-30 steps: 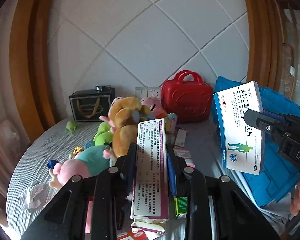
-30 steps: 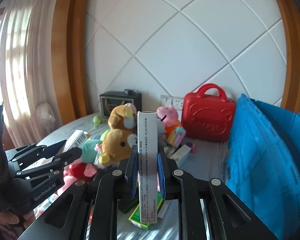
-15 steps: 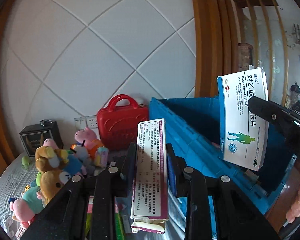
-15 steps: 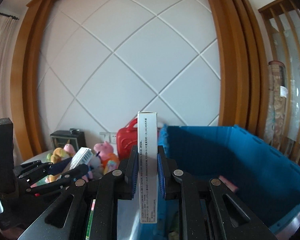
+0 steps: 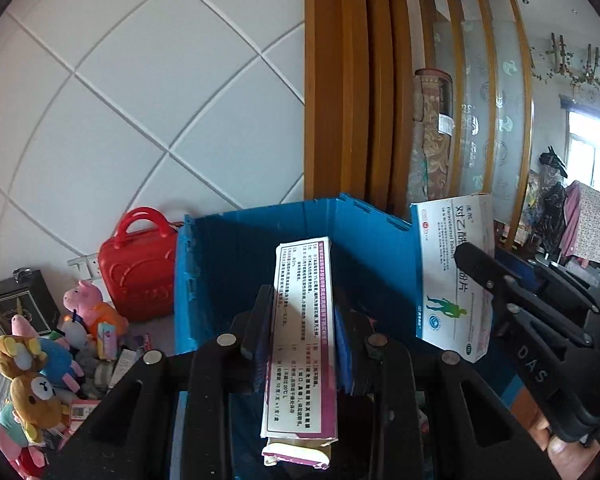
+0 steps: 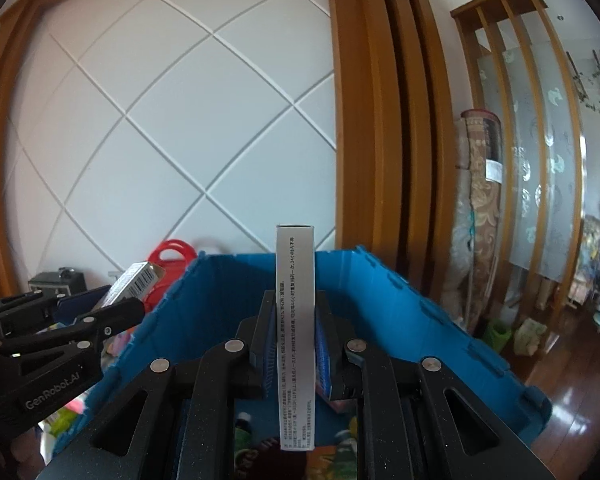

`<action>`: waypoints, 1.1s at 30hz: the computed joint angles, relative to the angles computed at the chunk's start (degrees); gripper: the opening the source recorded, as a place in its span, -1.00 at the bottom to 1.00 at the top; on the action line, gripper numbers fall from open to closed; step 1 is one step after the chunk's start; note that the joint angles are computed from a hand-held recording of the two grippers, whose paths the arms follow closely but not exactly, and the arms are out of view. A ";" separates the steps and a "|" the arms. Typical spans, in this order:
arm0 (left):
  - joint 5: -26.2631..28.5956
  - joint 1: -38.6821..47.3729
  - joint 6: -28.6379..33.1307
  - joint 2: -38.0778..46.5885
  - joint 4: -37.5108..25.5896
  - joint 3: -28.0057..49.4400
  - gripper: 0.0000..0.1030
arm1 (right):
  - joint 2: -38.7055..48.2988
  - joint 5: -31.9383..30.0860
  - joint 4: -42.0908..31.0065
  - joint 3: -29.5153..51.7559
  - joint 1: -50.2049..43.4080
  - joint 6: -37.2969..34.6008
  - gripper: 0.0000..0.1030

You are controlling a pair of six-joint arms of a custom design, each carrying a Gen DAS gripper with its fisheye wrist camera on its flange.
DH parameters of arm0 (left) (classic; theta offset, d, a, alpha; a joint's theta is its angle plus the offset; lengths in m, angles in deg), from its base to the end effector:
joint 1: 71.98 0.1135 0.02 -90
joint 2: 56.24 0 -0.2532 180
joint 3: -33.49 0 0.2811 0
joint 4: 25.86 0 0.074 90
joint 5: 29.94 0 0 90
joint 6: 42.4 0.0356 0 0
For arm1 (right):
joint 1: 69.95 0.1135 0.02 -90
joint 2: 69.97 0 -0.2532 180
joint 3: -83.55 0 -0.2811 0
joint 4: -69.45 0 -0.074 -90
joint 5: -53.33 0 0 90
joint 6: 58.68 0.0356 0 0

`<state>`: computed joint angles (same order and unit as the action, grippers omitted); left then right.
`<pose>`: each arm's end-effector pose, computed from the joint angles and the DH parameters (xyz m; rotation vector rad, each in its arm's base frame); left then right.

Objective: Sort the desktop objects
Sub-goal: 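Lift and carry both white medicine boxes with both tools over the blue crate, then open both tools to drop the boxes into the crate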

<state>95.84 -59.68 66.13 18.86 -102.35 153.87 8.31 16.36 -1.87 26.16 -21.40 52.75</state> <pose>0.2396 0.0309 0.5046 0.4687 1.9641 -0.3207 0.1899 0.1721 0.5146 0.1110 1.8451 -0.1012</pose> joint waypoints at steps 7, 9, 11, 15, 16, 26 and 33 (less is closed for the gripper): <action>-11.32 -12.23 -2.79 2.08 -4.44 0.63 -0.47 | -2.16 -14.46 -7.26 -4.04 -13.46 2.91 -0.67; -13.58 -14.01 -3.26 2.54 -4.71 0.55 -0.47 | -2.64 -17.07 -7.76 -5.26 -15.89 2.66 -0.67; -15.09 -15.41 -3.87 3.27 -5.26 0.75 -0.47 | -2.41 -18.82 -8.53 -5.61 -17.56 2.24 -0.67; -16.85 -16.90 -5.06 4.92 -6.14 2.44 -0.47 | -2.28 -20.47 -9.58 -6.44 -19.02 1.57 -0.67; -17.05 -16.95 -5.10 5.05 -6.21 2.48 -0.47 | -2.21 -20.85 -9.89 -6.40 -19.40 1.47 -0.67; -17.27 -16.42 -5.26 6.85 -8.39 4.13 -0.46 | -2.94 -23.24 -11.95 -6.86 -21.49 2.46 -0.66; -17.82 -16.28 -5.59 6.18 -7.96 3.41 0.09 | -3.18 -20.84 -13.33 -6.48 -20.25 2.86 -0.64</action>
